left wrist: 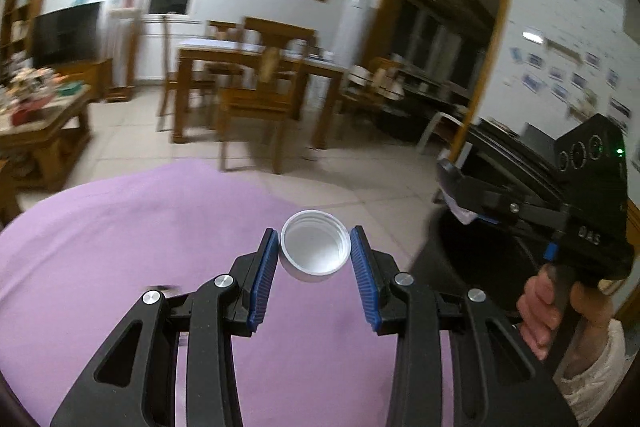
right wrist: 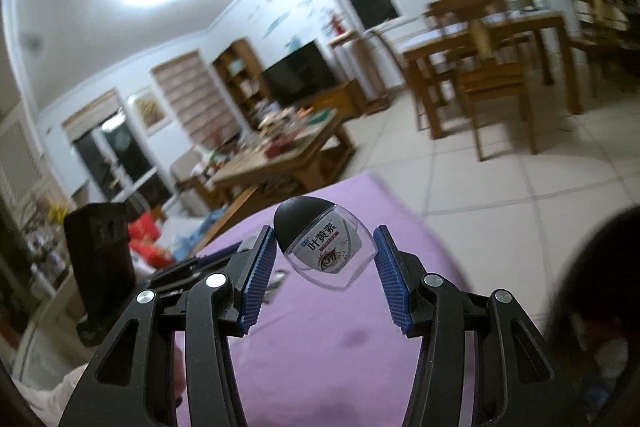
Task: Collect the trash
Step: 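Carry the white cap and eye-drop bottle over the black bin and open both tools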
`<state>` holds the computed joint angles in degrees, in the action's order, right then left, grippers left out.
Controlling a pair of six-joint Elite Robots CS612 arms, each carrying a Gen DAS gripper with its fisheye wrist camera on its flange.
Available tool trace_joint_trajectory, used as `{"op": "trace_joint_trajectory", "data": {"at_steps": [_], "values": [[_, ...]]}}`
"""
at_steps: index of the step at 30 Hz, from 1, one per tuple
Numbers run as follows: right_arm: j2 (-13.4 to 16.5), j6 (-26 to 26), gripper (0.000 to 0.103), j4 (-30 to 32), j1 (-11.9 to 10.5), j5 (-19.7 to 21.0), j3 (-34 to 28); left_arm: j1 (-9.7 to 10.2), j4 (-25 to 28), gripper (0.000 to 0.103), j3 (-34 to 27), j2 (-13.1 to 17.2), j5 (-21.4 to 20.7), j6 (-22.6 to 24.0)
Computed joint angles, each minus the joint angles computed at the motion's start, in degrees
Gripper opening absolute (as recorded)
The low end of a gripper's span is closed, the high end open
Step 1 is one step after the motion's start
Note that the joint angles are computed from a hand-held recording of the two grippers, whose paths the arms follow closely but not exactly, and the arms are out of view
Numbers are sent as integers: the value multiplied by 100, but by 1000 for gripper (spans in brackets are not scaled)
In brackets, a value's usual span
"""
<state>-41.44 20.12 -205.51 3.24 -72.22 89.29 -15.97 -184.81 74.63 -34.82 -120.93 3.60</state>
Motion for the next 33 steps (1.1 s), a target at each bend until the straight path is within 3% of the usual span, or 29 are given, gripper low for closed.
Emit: {"op": "trace_joint_trajectory", "data": {"at_steps": [9,16,24,31,33], "values": [[-493,387,51,-1119,-699,-607,1435,-630,326,37,45,20,-453,578],[-550,655,51,-1669,-1154,-790,2111,-970,901,37,-92,138,-570,1015],[-380,865,51,-1928,-1422,-758,2347,-1170,1360,37,-127,173,-416,1380],[-236,869,51,-1844,-1426,-764,2221,-1278,1525,38,-31,111,-209,1714],[-232,873,56,-1749,-1379,-730,2143,-1307,1550,45,13,73,-120,1894]]}}
